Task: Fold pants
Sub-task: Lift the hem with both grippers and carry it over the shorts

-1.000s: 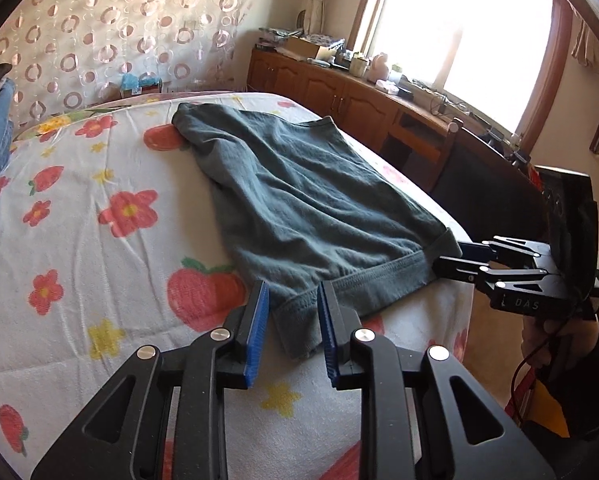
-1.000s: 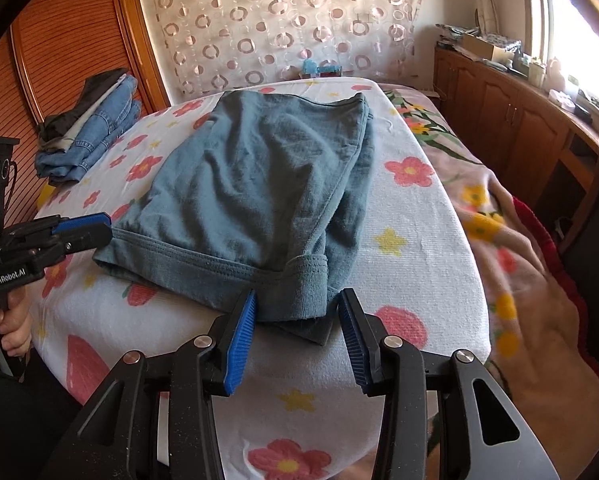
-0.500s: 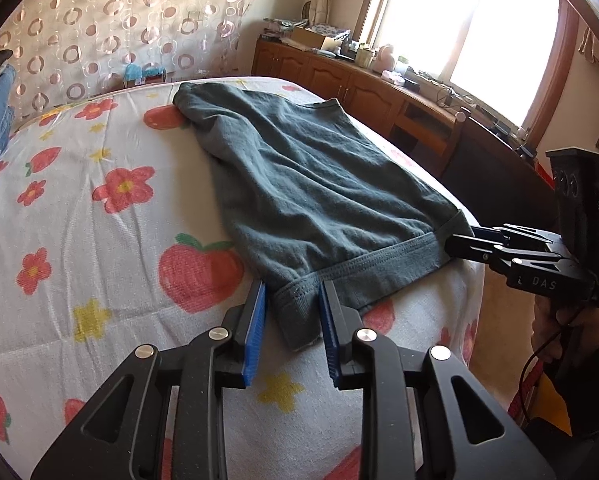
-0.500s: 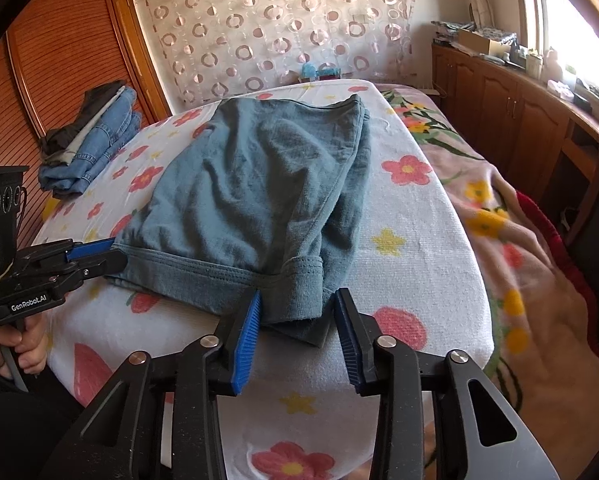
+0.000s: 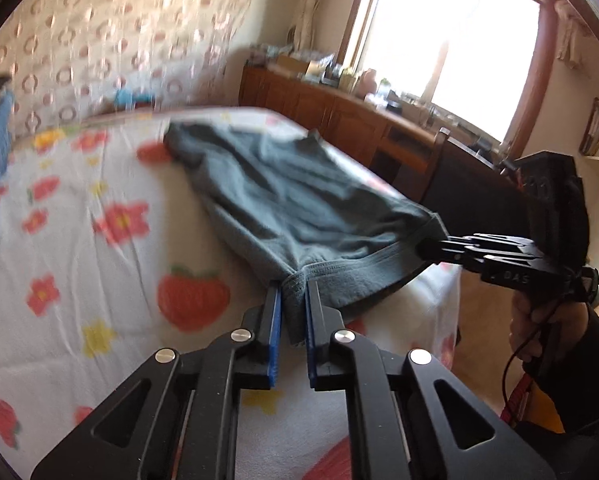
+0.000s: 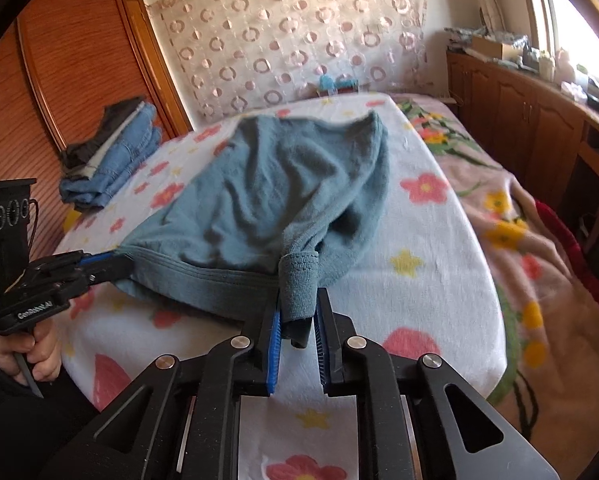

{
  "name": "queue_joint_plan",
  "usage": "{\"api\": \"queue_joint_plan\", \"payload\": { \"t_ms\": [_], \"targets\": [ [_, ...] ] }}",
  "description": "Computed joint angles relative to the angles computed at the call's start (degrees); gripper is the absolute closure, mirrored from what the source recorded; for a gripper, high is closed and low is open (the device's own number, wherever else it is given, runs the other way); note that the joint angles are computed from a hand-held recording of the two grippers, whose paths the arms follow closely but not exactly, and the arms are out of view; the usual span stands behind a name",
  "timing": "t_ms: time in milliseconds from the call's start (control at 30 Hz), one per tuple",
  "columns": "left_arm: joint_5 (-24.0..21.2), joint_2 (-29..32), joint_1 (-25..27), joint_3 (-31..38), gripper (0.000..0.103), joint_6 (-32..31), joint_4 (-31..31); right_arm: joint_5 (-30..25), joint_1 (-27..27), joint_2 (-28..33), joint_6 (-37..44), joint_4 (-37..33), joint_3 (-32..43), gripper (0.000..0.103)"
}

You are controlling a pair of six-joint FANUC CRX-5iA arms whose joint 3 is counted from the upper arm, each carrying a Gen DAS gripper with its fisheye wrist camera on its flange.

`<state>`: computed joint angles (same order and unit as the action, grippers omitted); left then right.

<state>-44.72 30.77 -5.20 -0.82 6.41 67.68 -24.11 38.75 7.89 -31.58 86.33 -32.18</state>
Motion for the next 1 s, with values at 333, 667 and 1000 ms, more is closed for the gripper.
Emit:
{"api": "queue_joint_plan", "payload": {
  "t_ms": [333, 667, 1000],
  "targets": [
    [0.0, -3.6, 0.9, 1.8, 0.094, -5.8, 7.9, -4.1, 0.1, -2.3, 1.4, 9.1, 3.8, 0.088],
    [1.3, -7.4, 1.5, 0.2, 0.094, -12.9, 17.7, -3.8, -0.1, -3.5, 0.0, 19.2, 7.4, 0.088],
    [3.2, -7.9, 2.1, 0.6, 0.094, -16.6, 22.3, 3.3, -6.3, -3.3, -7.3, 33.0, 8.6, 0.088]
  ]
}}
